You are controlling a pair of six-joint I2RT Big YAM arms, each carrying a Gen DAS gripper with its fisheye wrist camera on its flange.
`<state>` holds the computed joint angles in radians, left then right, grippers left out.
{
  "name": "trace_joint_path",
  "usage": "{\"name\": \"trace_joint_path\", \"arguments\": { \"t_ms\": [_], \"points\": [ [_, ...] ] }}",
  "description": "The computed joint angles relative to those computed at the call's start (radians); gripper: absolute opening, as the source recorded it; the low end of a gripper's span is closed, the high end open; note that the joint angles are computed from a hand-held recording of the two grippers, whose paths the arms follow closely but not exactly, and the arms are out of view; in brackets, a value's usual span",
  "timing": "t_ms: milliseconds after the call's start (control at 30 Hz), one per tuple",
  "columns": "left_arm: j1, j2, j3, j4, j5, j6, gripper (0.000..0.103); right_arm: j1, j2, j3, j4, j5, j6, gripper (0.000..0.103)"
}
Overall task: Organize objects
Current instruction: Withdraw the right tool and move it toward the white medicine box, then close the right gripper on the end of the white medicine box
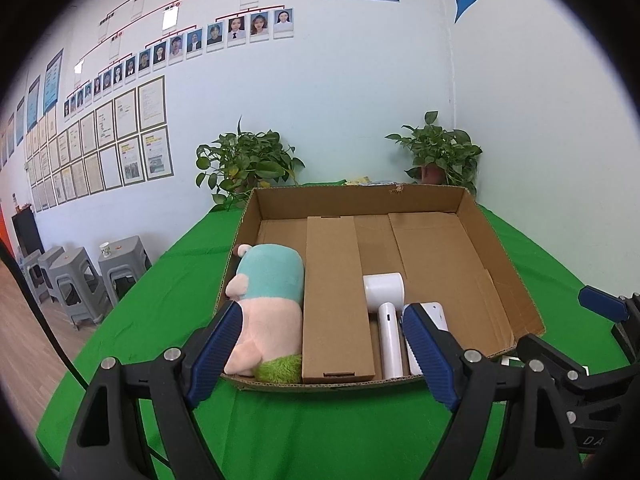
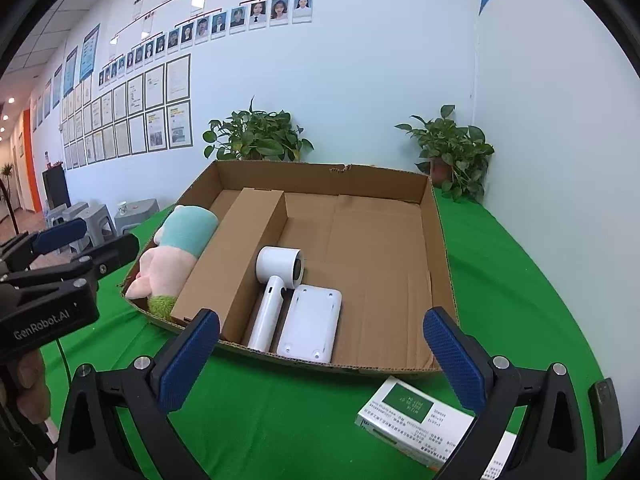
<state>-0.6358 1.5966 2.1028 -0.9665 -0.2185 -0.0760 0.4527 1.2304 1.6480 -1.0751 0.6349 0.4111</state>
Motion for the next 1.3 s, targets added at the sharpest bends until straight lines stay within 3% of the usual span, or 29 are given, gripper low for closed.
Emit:
{"name": "trace_joint_path", "arguments": {
  "t_ms": [200,233,267,300,333,433,500,533,567,633,667,700,800,1000,1167,1300],
  "points": [
    [-0.001,-0.020,-0.038,0.029,-0.002,-0.014,0.080,0.016,-0.020,-0.020,-0.013,0.021,0.004,0.103],
    [0.000,-0.020,-0.039,0.030,0.001,-0.015,0.066,0.018,-0.023,-0.025,-0.013,0.022,0.005,0.103],
    [0.002,-0.017,-0.035,0.024,0.014,-0.013,0.027,0.017,-0.027,-0.030,-0.012,0.021,0.001,0.103],
    [0.004,-0.010,-0.023,0.006,0.022,-0.012,0.000,0.016,-0.030,-0.034,-0.012,0.024,-0.002,0.103],
    [0.005,0.000,-0.006,-0.018,0.021,-0.015,0.003,0.017,-0.034,-0.039,-0.011,0.028,-0.005,0.103],
    [0.013,-0.010,-0.024,0.016,0.043,-0.030,0.002,0.002,-0.057,-0.069,0.030,-0.006,-0.047,0.103],
    [0.015,0.000,-0.010,0.007,0.044,-0.040,0.025,-0.015,-0.079,-0.099,0.064,-0.058,-0.089,0.103],
    [0.016,0.012,0.009,-0.013,0.039,-0.046,0.075,-0.027,-0.086,-0.112,0.073,-0.086,-0.107,0.103],
    [0.018,0.016,0.012,-0.017,0.032,-0.060,0.103,-0.045,-0.097,-0.131,0.077,-0.134,-0.120,0.103],
    [0.024,-0.011,-0.044,0.050,0.036,-0.089,0.103,-0.112,-0.120,-0.170,0.074,-0.319,-0.113,0.103],
    [0.029,-0.011,-0.049,0.045,0.059,-0.083,0.103,-0.158,-0.135,-0.199,0.069,-0.430,-0.114,0.103],
    [0.032,-0.003,-0.040,0.022,0.072,-0.069,0.103,-0.186,-0.146,-0.222,0.059,-0.475,-0.125,0.103],
    [0.034,0.007,-0.046,-0.023,0.061,-0.027,0.103,-0.275,-0.187,-0.296,0.000,-0.468,-0.192,0.103],
    [0.035,-0.005,-0.111,-0.055,0.110,-0.005,0.103,-0.472,-0.220,-0.395,-0.086,-0.467,-0.357,0.103],
    [0.030,-0.001,-0.129,-0.086,0.139,-0.011,0.103,-0.461,-0.208,-0.444,-0.085,-0.417,-0.482,0.103],
    [0.035,-0.010,-0.146,-0.093,0.157,-0.017,0.103,-0.436,-0.206,-0.440,-0.072,-0.471,-0.434,0.102]
  ]
}}
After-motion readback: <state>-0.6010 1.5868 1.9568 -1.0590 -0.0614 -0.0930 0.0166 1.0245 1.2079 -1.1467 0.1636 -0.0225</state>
